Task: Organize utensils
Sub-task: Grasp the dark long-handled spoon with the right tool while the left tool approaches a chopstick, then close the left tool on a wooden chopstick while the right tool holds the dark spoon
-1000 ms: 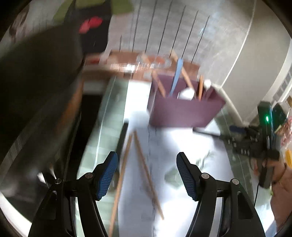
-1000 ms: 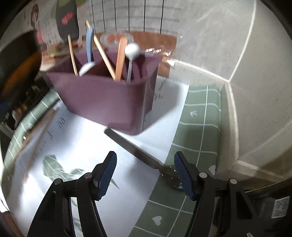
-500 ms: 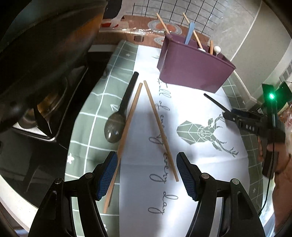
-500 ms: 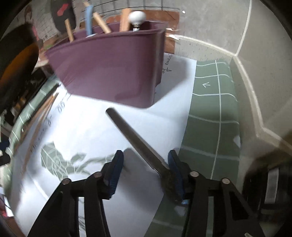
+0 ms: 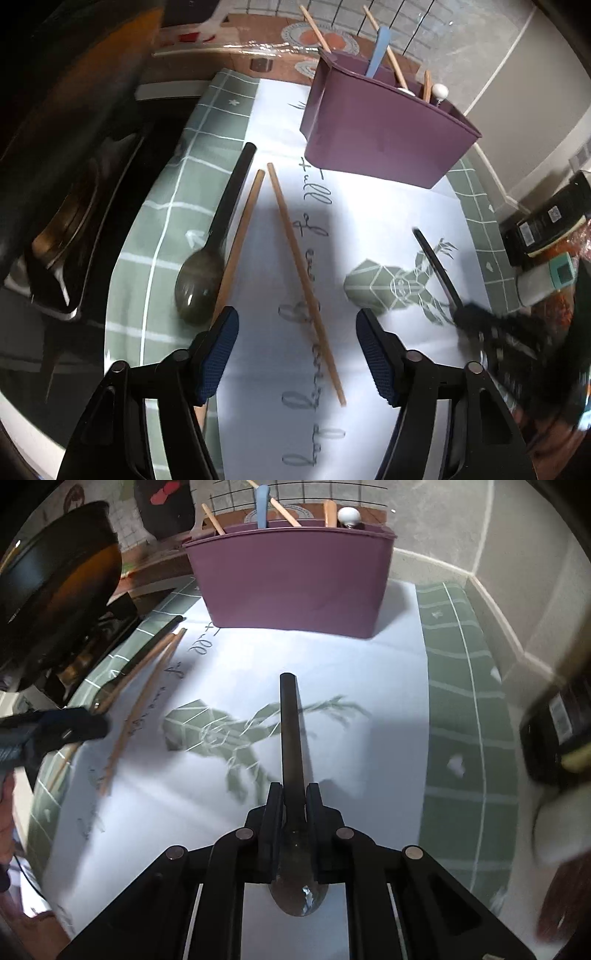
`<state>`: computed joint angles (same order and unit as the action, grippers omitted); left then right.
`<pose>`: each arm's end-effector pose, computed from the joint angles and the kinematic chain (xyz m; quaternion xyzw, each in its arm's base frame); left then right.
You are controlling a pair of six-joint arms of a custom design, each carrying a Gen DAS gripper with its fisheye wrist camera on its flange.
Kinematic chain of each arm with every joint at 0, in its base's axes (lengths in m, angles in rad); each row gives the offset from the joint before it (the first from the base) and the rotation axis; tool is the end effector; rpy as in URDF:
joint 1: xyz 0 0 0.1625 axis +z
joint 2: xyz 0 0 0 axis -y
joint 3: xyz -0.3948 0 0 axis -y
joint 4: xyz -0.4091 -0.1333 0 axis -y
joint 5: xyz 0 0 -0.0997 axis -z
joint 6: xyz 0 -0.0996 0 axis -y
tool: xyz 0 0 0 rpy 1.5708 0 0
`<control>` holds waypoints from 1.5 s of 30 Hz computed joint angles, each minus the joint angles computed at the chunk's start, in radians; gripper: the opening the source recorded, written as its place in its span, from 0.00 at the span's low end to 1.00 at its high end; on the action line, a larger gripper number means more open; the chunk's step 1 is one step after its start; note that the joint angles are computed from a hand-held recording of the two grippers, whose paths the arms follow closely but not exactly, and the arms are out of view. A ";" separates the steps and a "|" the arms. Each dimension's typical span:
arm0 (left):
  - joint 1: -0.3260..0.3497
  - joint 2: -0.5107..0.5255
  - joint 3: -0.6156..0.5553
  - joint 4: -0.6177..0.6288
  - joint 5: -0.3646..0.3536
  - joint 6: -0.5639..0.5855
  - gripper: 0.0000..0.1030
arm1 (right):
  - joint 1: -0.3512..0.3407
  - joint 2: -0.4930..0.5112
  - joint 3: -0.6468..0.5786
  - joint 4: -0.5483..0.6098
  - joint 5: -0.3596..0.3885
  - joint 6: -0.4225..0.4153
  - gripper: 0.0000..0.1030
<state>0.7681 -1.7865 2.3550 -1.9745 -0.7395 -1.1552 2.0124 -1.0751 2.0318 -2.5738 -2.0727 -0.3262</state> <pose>-0.1063 -0.3903 0.2453 -0.1271 0.9035 -0.2920 0.2870 0.3025 -0.4401 0.0928 0.3574 -0.9001 0.0367 0.2466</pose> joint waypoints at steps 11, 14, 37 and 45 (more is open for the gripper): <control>0.168 0.193 -0.186 -0.040 -0.062 0.113 0.25 | 0.010 -0.081 0.060 0.015 0.026 0.027 0.11; 0.175 0.217 -0.202 -0.033 -0.048 0.118 0.20 | 0.006 -0.089 0.069 0.013 0.041 0.028 0.13; -0.001 -0.069 0.024 -0.008 -0.136 -0.024 0.13 | 0.018 0.123 -0.133 0.088 -0.053 0.004 0.23; 0.133 0.068 -0.133 -0.040 -0.169 0.028 0.32 | 0.036 0.132 -0.121 0.076 -0.077 -0.062 0.14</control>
<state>0.9011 -1.7181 2.2218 -2.0149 -0.9080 -1.1276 2.0488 -0.9433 1.9107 -2.4979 -2.1497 -0.3881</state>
